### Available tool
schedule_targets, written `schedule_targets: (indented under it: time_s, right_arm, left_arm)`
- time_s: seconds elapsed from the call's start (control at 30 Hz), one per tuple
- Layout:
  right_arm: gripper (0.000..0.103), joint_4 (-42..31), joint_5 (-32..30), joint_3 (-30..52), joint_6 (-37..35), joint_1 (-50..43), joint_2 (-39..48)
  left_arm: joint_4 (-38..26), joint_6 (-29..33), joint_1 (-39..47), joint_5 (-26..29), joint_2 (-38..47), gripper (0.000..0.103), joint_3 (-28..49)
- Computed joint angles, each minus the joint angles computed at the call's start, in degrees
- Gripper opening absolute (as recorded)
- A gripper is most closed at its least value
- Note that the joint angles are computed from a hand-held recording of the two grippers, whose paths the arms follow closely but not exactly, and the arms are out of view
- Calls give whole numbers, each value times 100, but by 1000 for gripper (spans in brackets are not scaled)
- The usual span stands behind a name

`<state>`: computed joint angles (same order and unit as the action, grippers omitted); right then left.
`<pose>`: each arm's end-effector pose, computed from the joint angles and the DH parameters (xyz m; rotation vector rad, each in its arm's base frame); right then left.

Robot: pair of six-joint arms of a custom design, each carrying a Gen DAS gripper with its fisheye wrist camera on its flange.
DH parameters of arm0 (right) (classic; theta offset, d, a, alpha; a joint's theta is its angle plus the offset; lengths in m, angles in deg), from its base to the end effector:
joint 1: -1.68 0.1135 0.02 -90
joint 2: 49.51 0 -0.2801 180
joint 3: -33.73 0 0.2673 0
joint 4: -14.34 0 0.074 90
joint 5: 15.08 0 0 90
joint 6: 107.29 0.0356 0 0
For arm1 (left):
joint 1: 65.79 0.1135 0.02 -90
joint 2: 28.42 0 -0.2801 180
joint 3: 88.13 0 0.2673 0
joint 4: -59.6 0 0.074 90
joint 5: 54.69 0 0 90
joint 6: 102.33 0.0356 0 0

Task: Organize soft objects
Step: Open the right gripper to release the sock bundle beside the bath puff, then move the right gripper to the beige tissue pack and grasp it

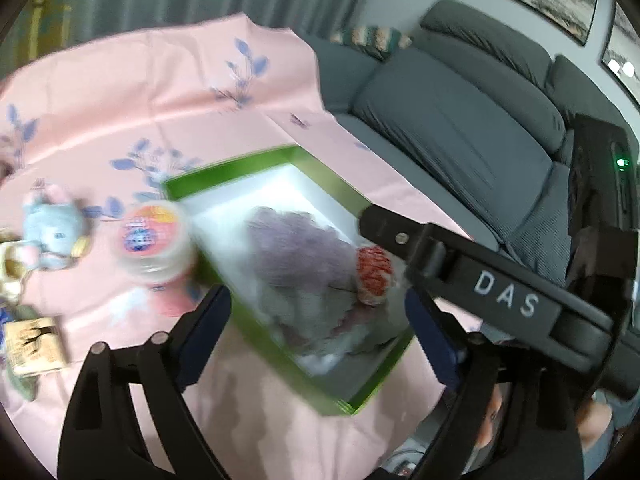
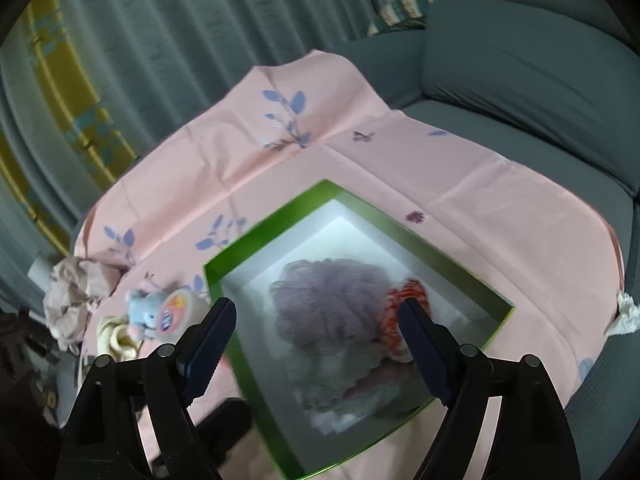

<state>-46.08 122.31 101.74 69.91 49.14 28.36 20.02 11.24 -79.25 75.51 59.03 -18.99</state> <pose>0.1935 0.1721 0.2492 0.9283 2.0626 -0.0198 0.3011 -0.0957 0.2236 1.0061 2.2049 -0.8175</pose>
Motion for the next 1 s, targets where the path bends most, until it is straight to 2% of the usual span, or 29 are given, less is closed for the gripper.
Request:
schedule_targets:
  time_s: [0.23,0.37,0.57,0.7,0.87,1.0]
  right_arm:
    - [88,-167,240,884,-396,307,843]
    - [88,200,238,1254,-1046,395,1220]
    - [88,595,138,1846,-1827,531,1839]
    - [88,1097,-117,2060,-2360,531,2129]
    - [88,1687,-797,2437,-2851,440,2640]
    - [88,2073,-1456,2794,-3165,309,3098]
  left_arm:
    - [70,263,1295,204,-223,92,-191]
    - [288,465,1996,181,-158,97,-225]
    - [592,532,2927,197,290,98,-62]
    - [768,309,3318,150,882,98,195]
    - [658,134,3563,250,1513,98,571]
    - [836,-53,3526,-157,1887,96,779]
